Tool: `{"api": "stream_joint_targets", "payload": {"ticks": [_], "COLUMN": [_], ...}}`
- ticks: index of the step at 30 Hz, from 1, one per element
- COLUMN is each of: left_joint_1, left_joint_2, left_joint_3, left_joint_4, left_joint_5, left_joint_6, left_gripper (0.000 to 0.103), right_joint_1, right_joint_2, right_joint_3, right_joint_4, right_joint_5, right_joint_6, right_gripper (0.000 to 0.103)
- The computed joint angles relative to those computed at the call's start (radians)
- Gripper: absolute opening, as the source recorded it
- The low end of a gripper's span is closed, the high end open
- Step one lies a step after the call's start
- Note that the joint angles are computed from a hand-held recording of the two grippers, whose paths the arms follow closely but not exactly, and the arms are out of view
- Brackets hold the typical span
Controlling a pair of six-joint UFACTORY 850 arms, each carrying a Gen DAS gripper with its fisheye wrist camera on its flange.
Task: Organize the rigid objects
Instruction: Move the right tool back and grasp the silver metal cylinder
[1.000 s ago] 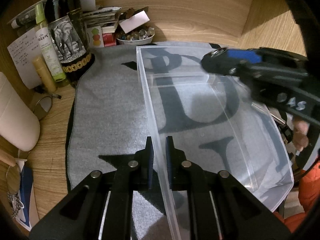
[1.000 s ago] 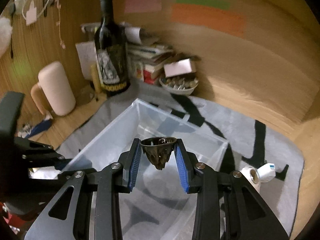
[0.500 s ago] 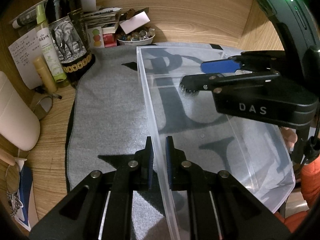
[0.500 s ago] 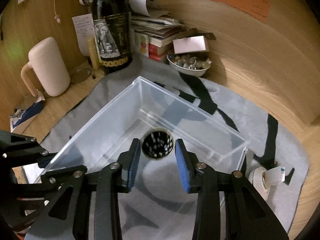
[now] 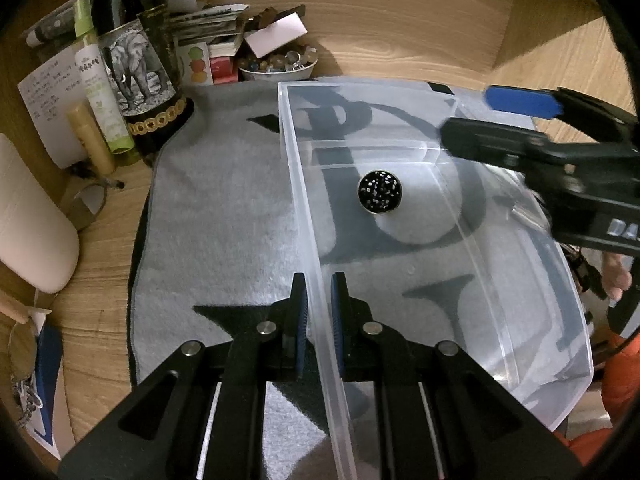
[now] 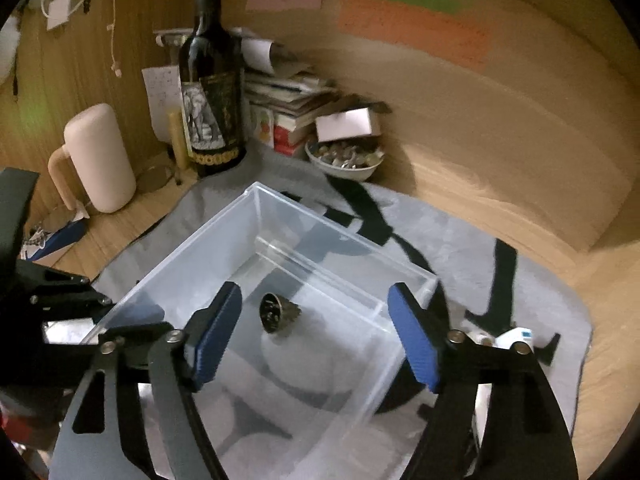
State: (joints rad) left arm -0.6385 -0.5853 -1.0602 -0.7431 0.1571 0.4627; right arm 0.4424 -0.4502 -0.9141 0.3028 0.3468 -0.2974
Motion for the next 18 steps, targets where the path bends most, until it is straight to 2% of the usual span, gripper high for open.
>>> {"api": "stream_joint_targets", "payload": {"ticks": [5, 10, 18], "left_joint_1": [-0.010, -0.016, -0.028], "left_joint_2": [0.008, 0.017, 0.020], "left_joint_3": [0.002, 0.009, 0.011], "left_joint_4": [-0.133, -0.179, -0.303], "left_joint_5": [0.017, 0.023, 0.044], "left_joint_6": [0.123, 0.151, 0.241], "left_gripper": [0.011, 0.009, 0.006], "right_joint_1": [-0.010, -0.036, -0.127], "right_joint_2": [0.059, 0.119, 0.206], "right_joint_3": [0.075, 0.157, 0.288], "right_joint_4": [0.024, 0.045, 0.078], "right_joint_5": [0.072, 0.145, 0.220], "right_joint_6": [-0.012, -0.014, 0.006], "right_gripper": [0.080, 0.080, 0.081]}}
